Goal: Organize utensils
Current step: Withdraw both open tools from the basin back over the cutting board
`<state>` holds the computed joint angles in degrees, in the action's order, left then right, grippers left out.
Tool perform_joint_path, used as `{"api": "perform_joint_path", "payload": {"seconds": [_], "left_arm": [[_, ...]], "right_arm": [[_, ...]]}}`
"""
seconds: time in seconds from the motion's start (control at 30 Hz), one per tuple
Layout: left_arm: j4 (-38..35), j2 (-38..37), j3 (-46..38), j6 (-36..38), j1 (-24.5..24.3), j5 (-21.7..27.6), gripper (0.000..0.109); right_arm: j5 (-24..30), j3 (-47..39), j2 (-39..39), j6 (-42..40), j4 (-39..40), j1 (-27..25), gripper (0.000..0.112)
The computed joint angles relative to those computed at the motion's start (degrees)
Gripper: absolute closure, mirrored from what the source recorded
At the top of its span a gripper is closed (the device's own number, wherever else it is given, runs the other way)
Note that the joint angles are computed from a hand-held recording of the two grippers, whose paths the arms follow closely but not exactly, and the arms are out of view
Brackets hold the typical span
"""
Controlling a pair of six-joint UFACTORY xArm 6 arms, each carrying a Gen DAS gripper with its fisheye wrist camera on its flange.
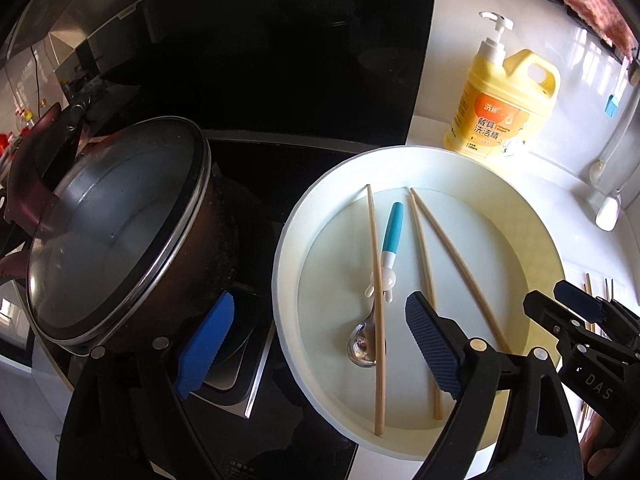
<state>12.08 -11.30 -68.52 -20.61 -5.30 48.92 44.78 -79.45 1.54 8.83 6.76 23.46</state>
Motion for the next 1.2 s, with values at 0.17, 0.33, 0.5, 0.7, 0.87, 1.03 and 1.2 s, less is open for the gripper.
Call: {"api": "perform_joint_path", "payload": {"seconds": [0.17,0.33,0.5,0.7,0.87,1.03,1.2], "left_arm": [[-0.4,-0.9,0.7,2.4,-0.3,-0.7,0.022],[-1.0,-2.0,1.9,4.8,-0.8,-2.2,0.020],[-3.5,-2.5,2.4,7.9,-2.1,-2.3,0.019],[-4.4,-2.1,1.6,8.6,-5.7,-2.0,0.016],[-3.3,-2.4,1.2,5.4,-10.7,-2.6,0.015],[-0.9,-1.5,-0.8,-1.2,-17.5,-2.1,0.014],[5.9,-0.5,-2.4,-12.0,-25.5,-0.5,0.014]], "right_arm": [[-1.0,2.9,-2.5,2.2,0.3,-0.2,0.057],[-2.1,6.0,-5.4,6.3,-1.7,-0.4,0.056],[-2.5,10.4,-10.1,10.6,-4.3,-0.9,0.052],[-2.0,16.9,-17.2,13.3,-6.3,-3.4,0.050],[-1.0,23.3,-24.6,12.5,-6.1,-8.1,0.048],[-0.4,29.5,-32.0,6.8,-2.0,-15.0,0.048],[2.4,32.9,-36.8,-5.0,5.5,-24.0,0.048]]}}
